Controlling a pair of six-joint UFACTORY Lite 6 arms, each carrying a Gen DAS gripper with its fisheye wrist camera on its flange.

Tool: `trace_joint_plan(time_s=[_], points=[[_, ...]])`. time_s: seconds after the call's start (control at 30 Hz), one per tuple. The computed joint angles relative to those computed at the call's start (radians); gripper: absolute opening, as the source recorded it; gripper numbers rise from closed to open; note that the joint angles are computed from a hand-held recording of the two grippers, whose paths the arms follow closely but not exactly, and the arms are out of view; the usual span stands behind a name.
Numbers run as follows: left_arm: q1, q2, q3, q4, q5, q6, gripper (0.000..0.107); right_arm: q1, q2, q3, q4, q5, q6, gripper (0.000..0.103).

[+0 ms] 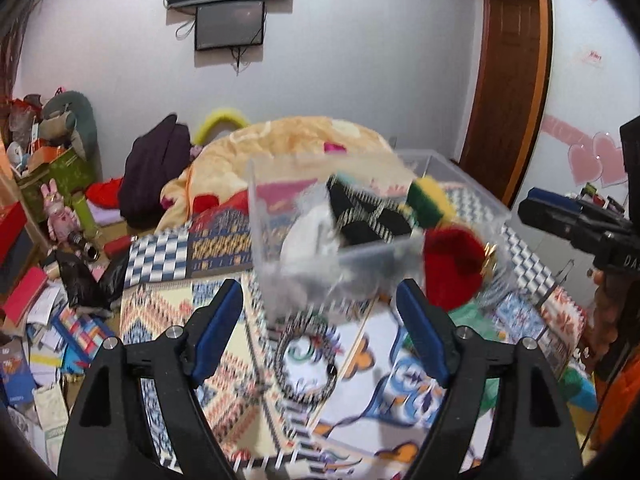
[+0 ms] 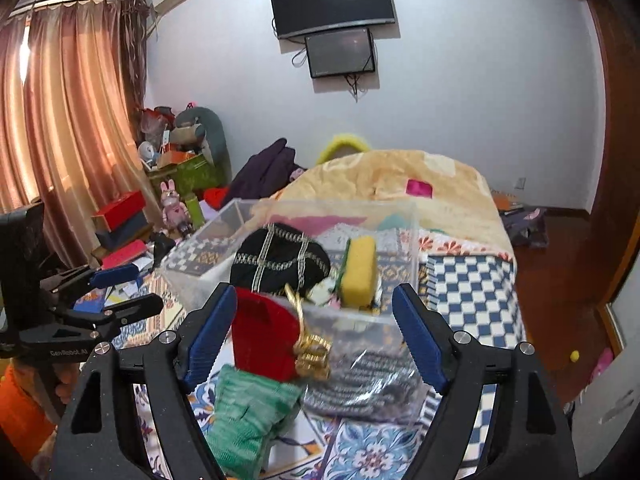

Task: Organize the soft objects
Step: 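Grasp the red tasseled pouch with the right tool while the left tool grasps the cord bracelet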

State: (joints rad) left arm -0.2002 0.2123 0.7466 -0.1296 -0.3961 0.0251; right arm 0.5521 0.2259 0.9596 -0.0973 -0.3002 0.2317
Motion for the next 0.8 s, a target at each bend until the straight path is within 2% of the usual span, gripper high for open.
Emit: trace_joint_plan(time_s=[0.23,0.4,0.53,0.57,0.63,0.67,0.8], points=[[-0.006,0.102,-0.016,-0.072,-0.062,0.051,0.079,0.022,0.111,0.035,-0.071,-0.003,0.097,0.078],[-0.020,0.158,-0.010,-0.067,-0.090,0.042,0.079,0.076,0.182,0.084,0.090,0.017,-0.066,0.078],[-0.033,0.179,-0.019,-0.074,-0.117,0.040,0.079,0.088,0.229,0.124,0.156,0.029,-0.120,0.078],[-0.031,0.181,-0.017,-0.065,-0.114,0.027,0.079,0.092,0.238,0.126,0.204,0.022,-0.158,0.075],[-0.013,0.191,-0.010,-0.005,-0.100,-0.028,0.073,0.099,0.248,0.132,0.263,0.022,-0.206,0.063],[-0.004,0.196,-0.004,0.017,-0.094,-0.049,0.069,0.096,0.256,0.140,0.253,0.028,-0.196,0.054],[0.020,0.227,0.023,0.109,-0.072,-0.141,0.058,0.087,0.255,0.140,0.223,0.027,-0.167,0.037]])
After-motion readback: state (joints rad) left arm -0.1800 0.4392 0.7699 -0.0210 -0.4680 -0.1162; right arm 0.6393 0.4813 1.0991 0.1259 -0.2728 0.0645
